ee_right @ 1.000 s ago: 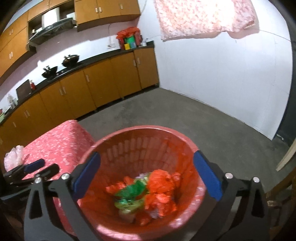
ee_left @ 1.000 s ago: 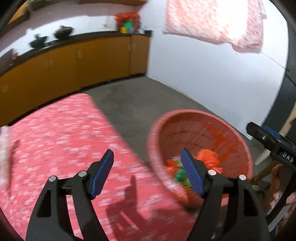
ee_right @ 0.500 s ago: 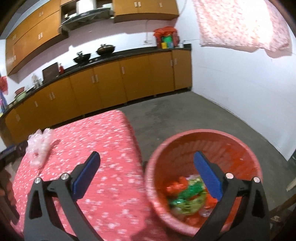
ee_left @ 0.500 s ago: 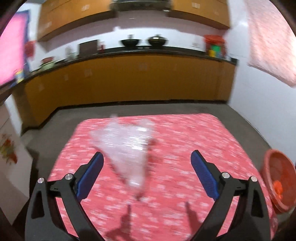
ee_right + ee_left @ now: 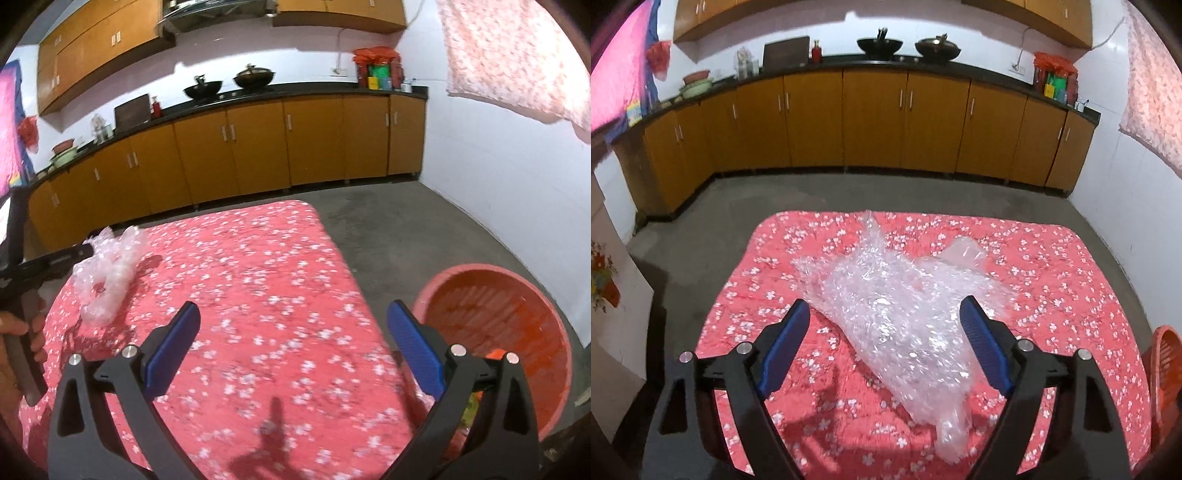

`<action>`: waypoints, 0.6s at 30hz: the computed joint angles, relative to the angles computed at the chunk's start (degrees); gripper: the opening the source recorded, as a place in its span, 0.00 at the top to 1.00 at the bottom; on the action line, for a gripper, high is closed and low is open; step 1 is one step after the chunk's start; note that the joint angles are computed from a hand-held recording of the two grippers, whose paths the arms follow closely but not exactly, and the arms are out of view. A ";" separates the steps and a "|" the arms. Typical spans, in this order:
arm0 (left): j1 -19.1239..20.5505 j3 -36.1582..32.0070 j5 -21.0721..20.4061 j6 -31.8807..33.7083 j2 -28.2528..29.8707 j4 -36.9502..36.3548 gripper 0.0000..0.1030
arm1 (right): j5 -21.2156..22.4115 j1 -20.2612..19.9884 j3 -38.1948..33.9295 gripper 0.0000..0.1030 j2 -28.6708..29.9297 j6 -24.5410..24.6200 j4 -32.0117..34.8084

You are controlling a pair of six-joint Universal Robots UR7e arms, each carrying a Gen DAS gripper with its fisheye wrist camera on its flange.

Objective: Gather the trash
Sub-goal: 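Move both tools back toward the clear bags on the table, then grasp the bubble-wrap bag with the left tool while the right tool grasps a clear bag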

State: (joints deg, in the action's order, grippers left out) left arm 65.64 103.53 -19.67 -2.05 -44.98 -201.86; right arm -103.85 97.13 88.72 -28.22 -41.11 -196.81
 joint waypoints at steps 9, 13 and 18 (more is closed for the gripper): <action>2.35 1.37 -4.27 -5.75 -1.93 6.77 0.47 | 0.17 1.91 -2.09 0.04 3.32 -2.82 1.40; 2.36 2.04 -4.42 -2.99 -2.03 4.17 0.74 | 0.16 2.66 -2.77 0.04 4.52 -3.97 1.53; 2.04 3.12 -4.71 0.90 -2.58 0.83 0.87 | 0.35 3.20 -3.95 0.04 5.82 -4.00 2.80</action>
